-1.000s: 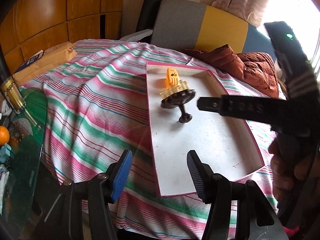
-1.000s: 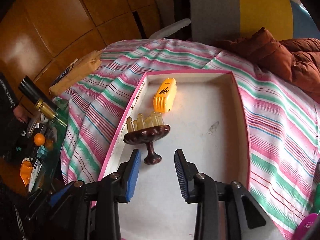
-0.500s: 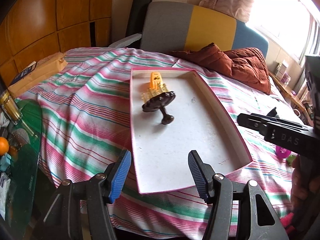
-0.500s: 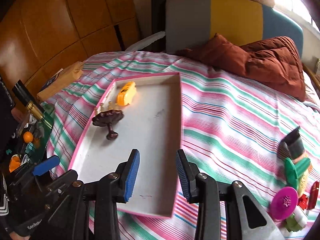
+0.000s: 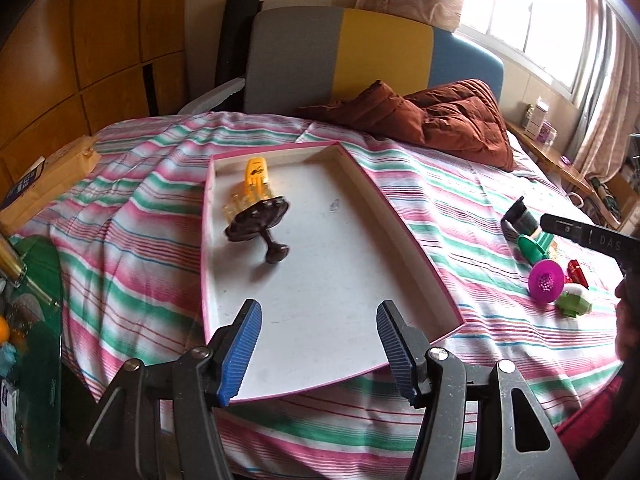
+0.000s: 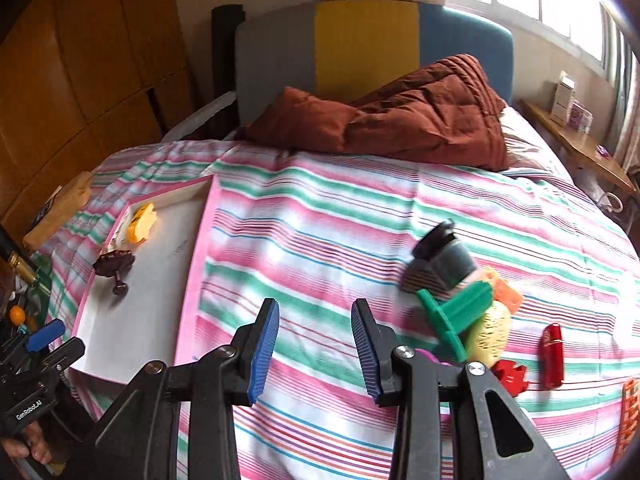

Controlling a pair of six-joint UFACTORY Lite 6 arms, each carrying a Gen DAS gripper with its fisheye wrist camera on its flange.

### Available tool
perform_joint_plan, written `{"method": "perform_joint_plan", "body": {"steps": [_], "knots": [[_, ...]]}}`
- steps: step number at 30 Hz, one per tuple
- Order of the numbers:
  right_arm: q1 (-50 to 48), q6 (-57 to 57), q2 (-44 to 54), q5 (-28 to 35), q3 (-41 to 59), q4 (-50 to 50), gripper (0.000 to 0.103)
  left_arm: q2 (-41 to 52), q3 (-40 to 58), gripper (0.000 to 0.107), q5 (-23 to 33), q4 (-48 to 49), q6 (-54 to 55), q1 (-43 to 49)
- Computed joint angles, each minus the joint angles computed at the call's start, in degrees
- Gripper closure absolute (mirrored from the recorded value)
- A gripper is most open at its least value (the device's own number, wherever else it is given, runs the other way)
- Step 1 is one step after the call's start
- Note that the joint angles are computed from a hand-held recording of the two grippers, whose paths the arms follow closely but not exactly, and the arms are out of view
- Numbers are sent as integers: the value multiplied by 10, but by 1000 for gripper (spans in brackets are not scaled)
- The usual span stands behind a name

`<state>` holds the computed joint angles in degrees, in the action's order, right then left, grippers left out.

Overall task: Organize rigid objects
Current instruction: 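Move both tools back from the tray to the toy pile, then grasp the magenta suction cup with the left tool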

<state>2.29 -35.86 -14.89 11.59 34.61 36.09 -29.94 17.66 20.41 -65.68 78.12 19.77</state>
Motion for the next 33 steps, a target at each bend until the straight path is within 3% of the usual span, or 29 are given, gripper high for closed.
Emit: {"method": "perform_joint_plan", "body": {"steps": [6,12,15,19,22,24,28,33], "knots": [[-180,-189,6,37,11,118,65,-7,6,46,-24,32,-61,-96],[-332,-391,59,54,19,310,65,37,33,46,-64,47,-118,-234],[-389,-368,103,99,47,314,65,79,55,46,-84,15,-110,-304],[-404,-409,98,110,47,362,65,154,95,46,-97,-136,12,-388],[-402,-402,95,119,46,352,65,219,137,25,-86,-252,121,-433],[-395,-406,89,114,42,357,65,262,170,22,-82,-313,180,-458],[-403,-425,84,121,39,379,65,358,255,19,-82,-340,225,-499],[-416,-415,94,135,47,377,65,465,358,19,-70,-274,172,-520]]}}
